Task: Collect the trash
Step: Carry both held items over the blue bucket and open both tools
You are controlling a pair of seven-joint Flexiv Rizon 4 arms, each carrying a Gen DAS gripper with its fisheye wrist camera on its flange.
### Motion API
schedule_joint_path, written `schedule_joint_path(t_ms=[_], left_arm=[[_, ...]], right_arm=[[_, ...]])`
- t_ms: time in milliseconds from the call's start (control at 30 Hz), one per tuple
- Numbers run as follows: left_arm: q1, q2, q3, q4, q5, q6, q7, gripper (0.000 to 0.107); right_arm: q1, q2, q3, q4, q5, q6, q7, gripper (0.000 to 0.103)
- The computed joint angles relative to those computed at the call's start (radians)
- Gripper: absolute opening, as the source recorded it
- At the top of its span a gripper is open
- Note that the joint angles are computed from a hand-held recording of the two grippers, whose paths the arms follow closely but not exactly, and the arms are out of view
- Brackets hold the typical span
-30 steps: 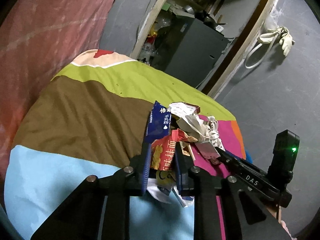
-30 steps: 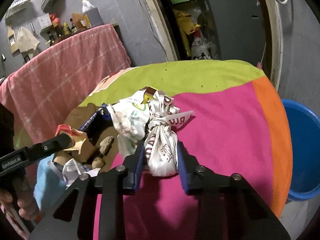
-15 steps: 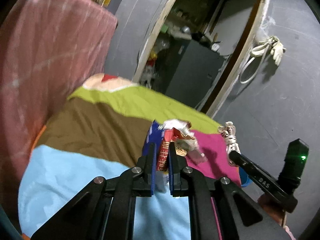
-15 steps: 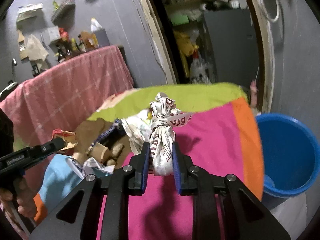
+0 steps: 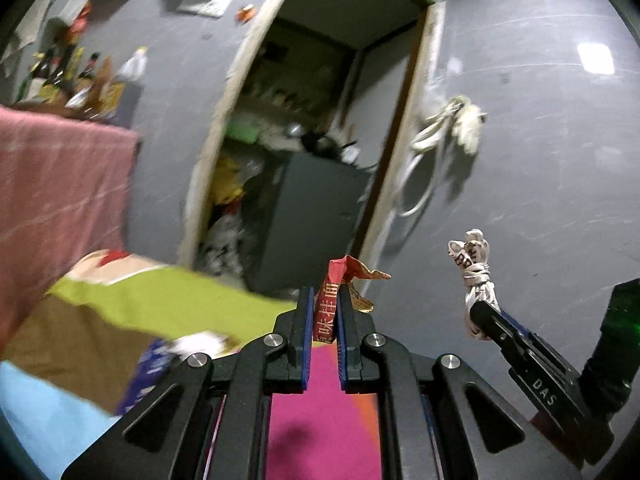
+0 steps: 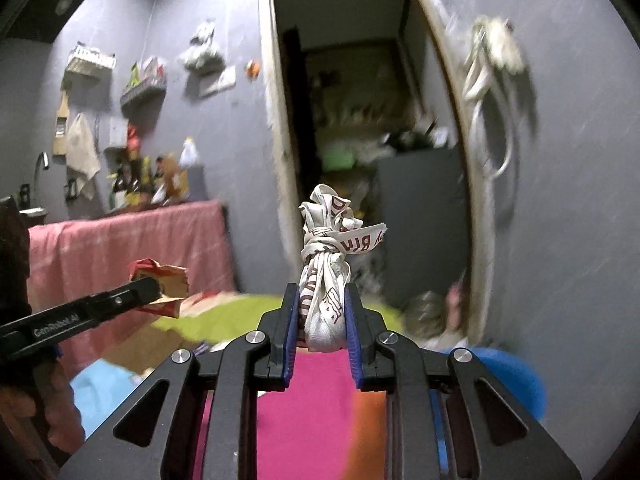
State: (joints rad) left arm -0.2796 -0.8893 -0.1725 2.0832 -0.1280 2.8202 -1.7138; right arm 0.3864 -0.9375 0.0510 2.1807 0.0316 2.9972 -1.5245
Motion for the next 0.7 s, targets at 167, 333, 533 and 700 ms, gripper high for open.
schedule_joint_path(t_ms=[167,333,533,700], left_arm=[[-0.072,-0.047,-0.014,-0.16,-0.025,-0.051,0.072,0.008],[-0.12,-0.115,-0.027,-0.32,-0.035,-0.137,0.132,0.008],[-0.17,-0.207,-0.031,-0.482,-0.081,-0.199,0.198,0.008],[-0.178,-0.263,-0.039,-0.566,-0.115,-0.274,0.228,0.008]], right_arm=[[-0.042,-0.012,-0.037,-0.025,0.034,0.066,-0.034,0.019],[-0.101,-0.057,-0.062,-0.078,0.058,0.096,-0.035,0.019],[-0.149,-0.106,-0.079,-0.125,0.057,0.093,-0.015,0.019],[-0.177,-0.128,-0.087,-0.154,0.027,0.027,0.013,0.019]])
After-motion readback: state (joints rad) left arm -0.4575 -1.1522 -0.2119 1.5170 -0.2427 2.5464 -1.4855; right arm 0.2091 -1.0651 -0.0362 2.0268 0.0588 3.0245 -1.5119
